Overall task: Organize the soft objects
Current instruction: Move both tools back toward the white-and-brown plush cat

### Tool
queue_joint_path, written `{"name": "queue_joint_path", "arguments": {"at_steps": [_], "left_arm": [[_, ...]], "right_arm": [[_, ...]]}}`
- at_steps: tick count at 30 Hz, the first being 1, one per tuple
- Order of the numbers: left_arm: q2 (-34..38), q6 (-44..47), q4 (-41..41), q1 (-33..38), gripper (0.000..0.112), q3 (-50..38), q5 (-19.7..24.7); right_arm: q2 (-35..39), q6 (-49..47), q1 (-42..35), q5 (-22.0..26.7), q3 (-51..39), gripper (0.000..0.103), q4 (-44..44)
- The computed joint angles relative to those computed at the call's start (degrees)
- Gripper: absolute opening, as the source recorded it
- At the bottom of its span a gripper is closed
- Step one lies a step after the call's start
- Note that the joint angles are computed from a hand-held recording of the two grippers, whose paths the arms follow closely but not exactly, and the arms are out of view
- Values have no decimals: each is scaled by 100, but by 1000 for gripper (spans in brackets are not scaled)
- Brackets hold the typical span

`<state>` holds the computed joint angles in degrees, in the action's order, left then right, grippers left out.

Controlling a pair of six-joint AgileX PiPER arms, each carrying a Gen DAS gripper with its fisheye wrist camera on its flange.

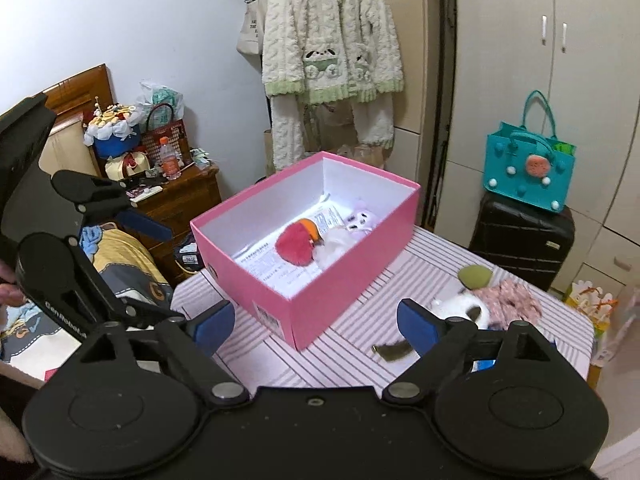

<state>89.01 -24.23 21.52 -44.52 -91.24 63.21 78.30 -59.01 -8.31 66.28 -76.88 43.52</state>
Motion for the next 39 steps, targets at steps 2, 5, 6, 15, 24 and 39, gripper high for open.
{"name": "queue_joint_path", "arguments": {"at_steps": [2, 5, 6, 15, 24, 39], "left_arm": [[-3, -9, -27, -59, 98, 77, -58], [26, -15, -112, -114, 99, 189, -164], [43, -23, -140, -121, 99, 216, -201], [11, -37, -474, -110, 100, 777, -990], [48, -363, -409, -45, 98, 1290, -2059], [1159, -959, -113, -22, 97, 893, -4058]], "right_arm": [[-132, -216, -165, 6, 236, 91, 75], [-317, -488, -380, 18, 566, 91, 152], [-354, -564, -435, 22, 650, 92, 169], [-528, -1303, -1208, -114, 1516, 92, 631], [-201, -2845, -1997, -662, 2570, 92, 2060], [1589, -4846, -1879, -1604, 2817, 92, 4413]]}}
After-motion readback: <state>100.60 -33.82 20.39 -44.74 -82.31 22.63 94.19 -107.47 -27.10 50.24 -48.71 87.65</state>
